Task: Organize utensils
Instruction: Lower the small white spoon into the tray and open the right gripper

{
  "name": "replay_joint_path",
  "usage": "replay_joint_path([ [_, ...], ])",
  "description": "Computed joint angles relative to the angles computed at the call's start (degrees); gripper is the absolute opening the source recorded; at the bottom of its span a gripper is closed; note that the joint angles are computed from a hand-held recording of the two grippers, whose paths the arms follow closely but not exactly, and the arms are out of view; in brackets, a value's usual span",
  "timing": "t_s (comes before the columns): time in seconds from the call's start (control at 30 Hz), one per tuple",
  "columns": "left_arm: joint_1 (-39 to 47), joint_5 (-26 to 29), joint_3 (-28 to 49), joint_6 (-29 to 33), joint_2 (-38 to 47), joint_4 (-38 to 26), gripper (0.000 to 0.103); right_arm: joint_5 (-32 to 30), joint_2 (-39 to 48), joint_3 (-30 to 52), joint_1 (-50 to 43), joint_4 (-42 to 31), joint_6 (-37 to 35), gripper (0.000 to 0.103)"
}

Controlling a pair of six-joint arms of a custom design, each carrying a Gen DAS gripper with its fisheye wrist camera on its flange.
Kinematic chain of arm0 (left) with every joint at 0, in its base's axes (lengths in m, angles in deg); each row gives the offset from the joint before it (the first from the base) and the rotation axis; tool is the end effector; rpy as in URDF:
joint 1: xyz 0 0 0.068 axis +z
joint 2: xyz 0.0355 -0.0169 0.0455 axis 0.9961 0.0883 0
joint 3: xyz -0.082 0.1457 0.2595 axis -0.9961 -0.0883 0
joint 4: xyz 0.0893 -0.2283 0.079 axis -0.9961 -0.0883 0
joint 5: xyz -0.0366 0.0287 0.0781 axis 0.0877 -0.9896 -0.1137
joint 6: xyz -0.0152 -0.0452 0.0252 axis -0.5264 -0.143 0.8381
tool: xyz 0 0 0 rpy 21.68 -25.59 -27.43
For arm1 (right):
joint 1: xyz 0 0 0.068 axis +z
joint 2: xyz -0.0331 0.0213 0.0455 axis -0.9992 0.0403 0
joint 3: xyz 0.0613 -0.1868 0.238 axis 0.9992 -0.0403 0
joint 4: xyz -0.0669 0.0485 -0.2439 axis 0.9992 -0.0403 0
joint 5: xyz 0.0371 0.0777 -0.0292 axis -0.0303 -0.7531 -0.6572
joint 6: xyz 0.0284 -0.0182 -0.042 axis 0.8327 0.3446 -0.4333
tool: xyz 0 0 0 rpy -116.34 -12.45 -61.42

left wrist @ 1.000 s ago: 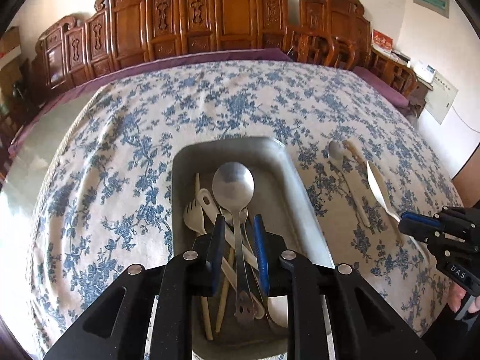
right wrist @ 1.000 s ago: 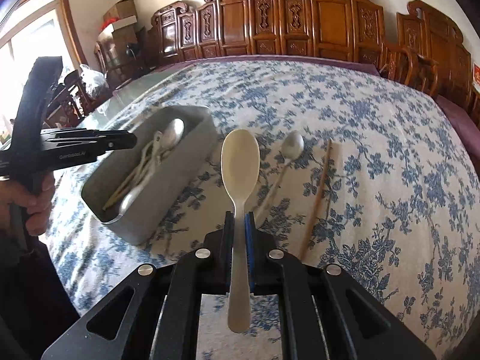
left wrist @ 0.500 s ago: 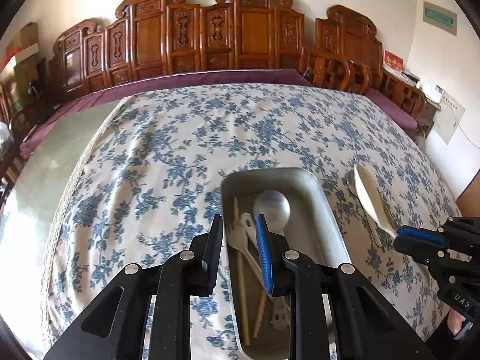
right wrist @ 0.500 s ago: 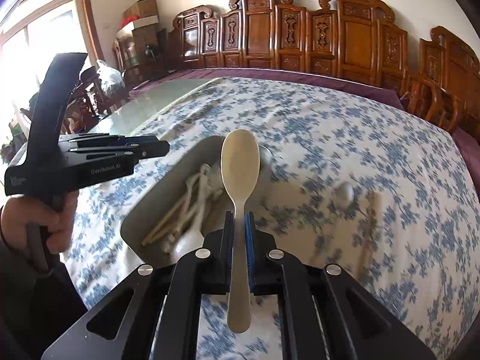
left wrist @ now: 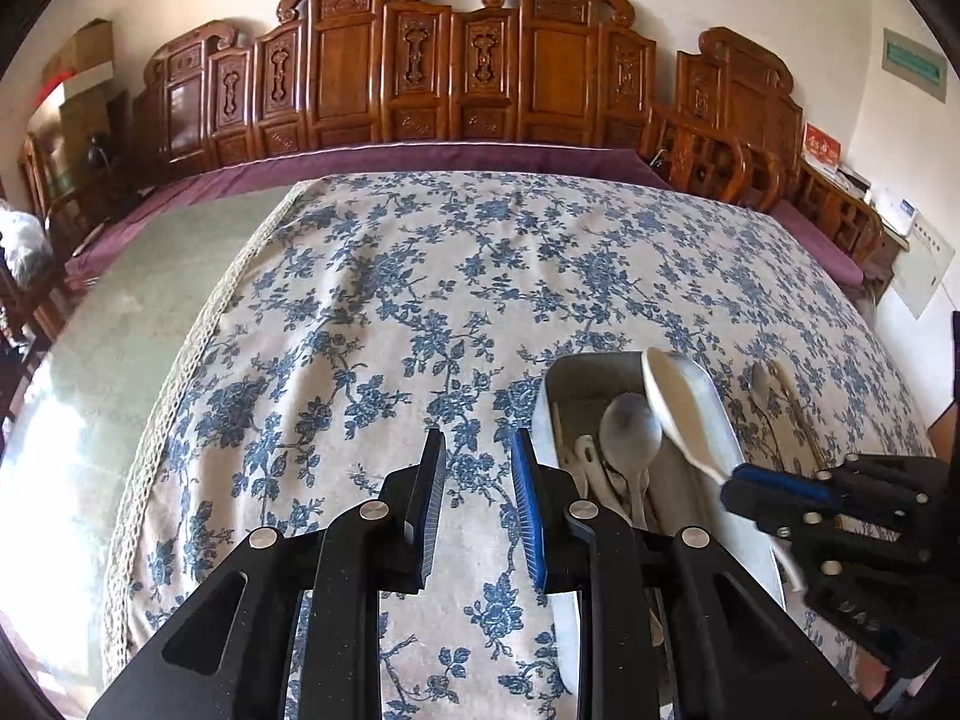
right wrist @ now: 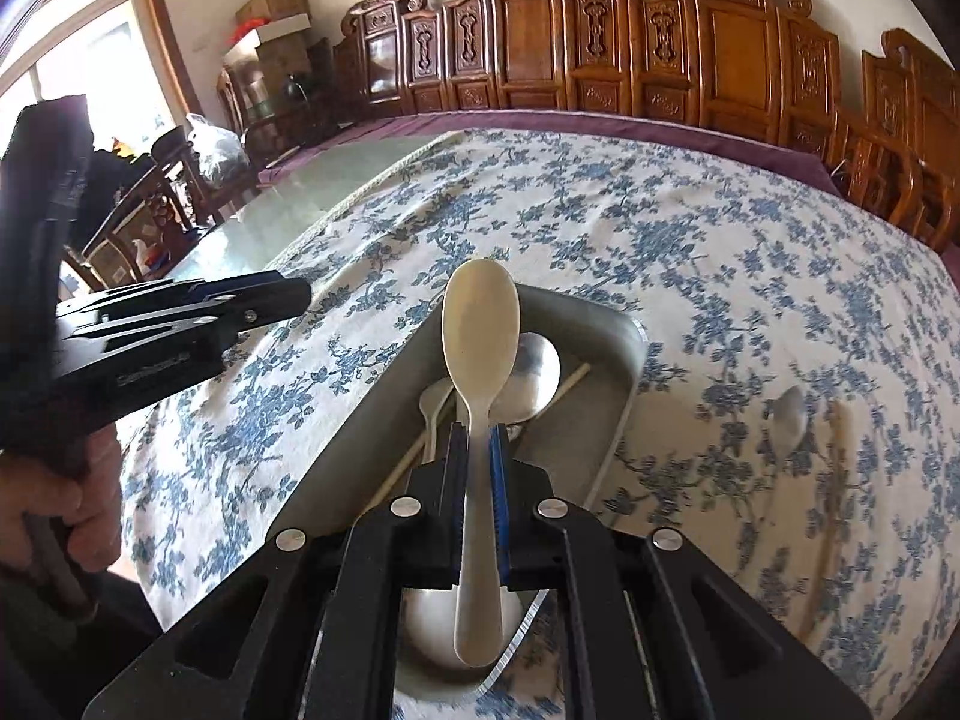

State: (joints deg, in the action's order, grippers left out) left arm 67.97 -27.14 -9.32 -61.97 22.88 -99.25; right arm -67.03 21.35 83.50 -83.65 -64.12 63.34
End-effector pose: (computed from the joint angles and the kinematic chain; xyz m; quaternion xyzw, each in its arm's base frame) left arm 0.2811 -0.0893 0.2720 0.1734 0.9164 -0.0885 0.3498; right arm 0.2396 0.0244 0.2443 -0.0465 0.9365 0.1188 0.3265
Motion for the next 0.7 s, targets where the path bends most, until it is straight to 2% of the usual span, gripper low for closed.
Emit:
replay_joint_path([
  [0.27,1.24,0.68,0.22,-0.02,0.2,0.01,0.021,1.25,5.63,-0.14,2.46,3.65,5.27,0.009],
  [0.43,1.13,0.28,0.06,0.02,0.25,0.22,0.021,-0.11,6.77,-0.8,2.0,5.67,5.86,0.009],
  [0.7,1.03,0.33,-0.15,0.21,-0.14,0.15,0.021,-2.44,6.21,-0.31,1.06,5.07,5.87,0.011],
])
